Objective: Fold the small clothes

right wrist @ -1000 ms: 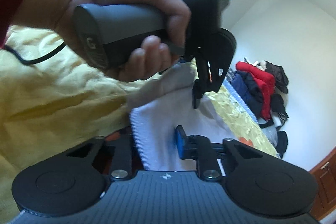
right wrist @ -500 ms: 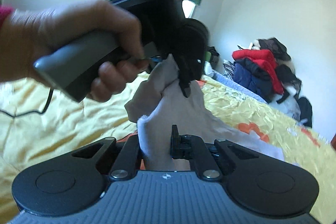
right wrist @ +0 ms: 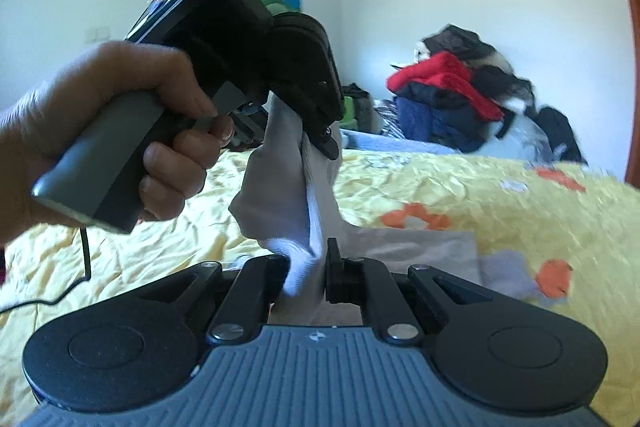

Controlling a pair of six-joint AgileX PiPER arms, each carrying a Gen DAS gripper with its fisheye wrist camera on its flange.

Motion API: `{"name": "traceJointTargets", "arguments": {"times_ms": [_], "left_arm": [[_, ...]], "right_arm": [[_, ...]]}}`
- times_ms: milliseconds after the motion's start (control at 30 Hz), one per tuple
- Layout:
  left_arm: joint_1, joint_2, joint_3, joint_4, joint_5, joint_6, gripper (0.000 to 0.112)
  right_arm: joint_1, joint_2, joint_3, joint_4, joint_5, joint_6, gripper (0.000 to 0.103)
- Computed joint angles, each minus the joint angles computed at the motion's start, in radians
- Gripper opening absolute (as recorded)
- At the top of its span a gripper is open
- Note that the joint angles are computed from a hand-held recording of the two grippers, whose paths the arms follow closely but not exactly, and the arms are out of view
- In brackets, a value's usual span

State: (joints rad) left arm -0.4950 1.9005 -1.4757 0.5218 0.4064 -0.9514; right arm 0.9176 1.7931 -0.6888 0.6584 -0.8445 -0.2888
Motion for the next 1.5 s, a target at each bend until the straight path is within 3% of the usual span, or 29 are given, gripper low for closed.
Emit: {"name": "traceJointTargets", "arguments": {"times_ms": [233, 467, 667, 833, 900, 967, 1033, 1100, 1200, 1267, 1400, 1500], "left_arm": [[-0.082, 0.198, -0.26, -0.061, 0.133, 0.089, 0.011], [-0.145, 0.444, -0.605, -0.094, 0.321, 0.173, 0.011], [-0.192, 0.541, -0.719, -0.032, 0.356, 0.159, 0.011], [-0.189, 0.597, -0.813, -0.098, 0.389, 0.227, 0.015], [-0.175, 0.587, -0.799, -0.122, 0.357, 0.218, 0.02], [-0.156, 0.555, -0.741, -0.15, 0.28, 0.192, 0.031], [-0.14, 0.532, -0.698, -0.148, 0.222, 0.142, 0.061], [-0.132, 0.483, -0.602, -0.036, 0.133, -0.021, 0.07], [-0.111, 0.393, -0.457, 0.072, 0.054, -0.18, 0.07], [-0.102, 0.331, -0.359, 0.13, 0.038, -0.242, 0.07], [-0.117, 0.211, -0.111, 0.398, 0.025, -0.499, 0.074], [-0.133, 0.14, 0.054, 0.552, 0.005, -0.647, 0.074]], "right_arm": [[-0.197, -0.037, 0.108, -0.29, 0.028, 0.392, 0.01], [-0.428, 0.043, 0.145, -0.708, -0.031, 0.871, 0.01], [-0.582, 0.138, 0.135, -0.951, -0.119, 1.131, 0.011], [-0.665, 0.211, 0.097, -1.099, -0.15, 1.285, 0.021], [-0.679, 0.226, 0.093, -1.127, -0.168, 1.322, 0.022], [-0.672, 0.223, 0.102, -1.122, -0.173, 1.337, 0.026], [-0.677, 0.238, 0.096, -1.128, -0.18, 1.365, 0.025], [-0.692, 0.251, 0.096, -1.144, -0.196, 1.393, 0.023], [-0.721, 0.257, 0.095, -1.191, -0.213, 1.455, 0.023], [-0.745, 0.258, 0.099, -1.222, -0.221, 1.474, 0.024], [-0.772, 0.271, 0.093, -1.268, -0.238, 1.48, 0.023], [-0.766, 0.28, 0.073, -1.259, -0.225, 1.488, 0.01]]}}
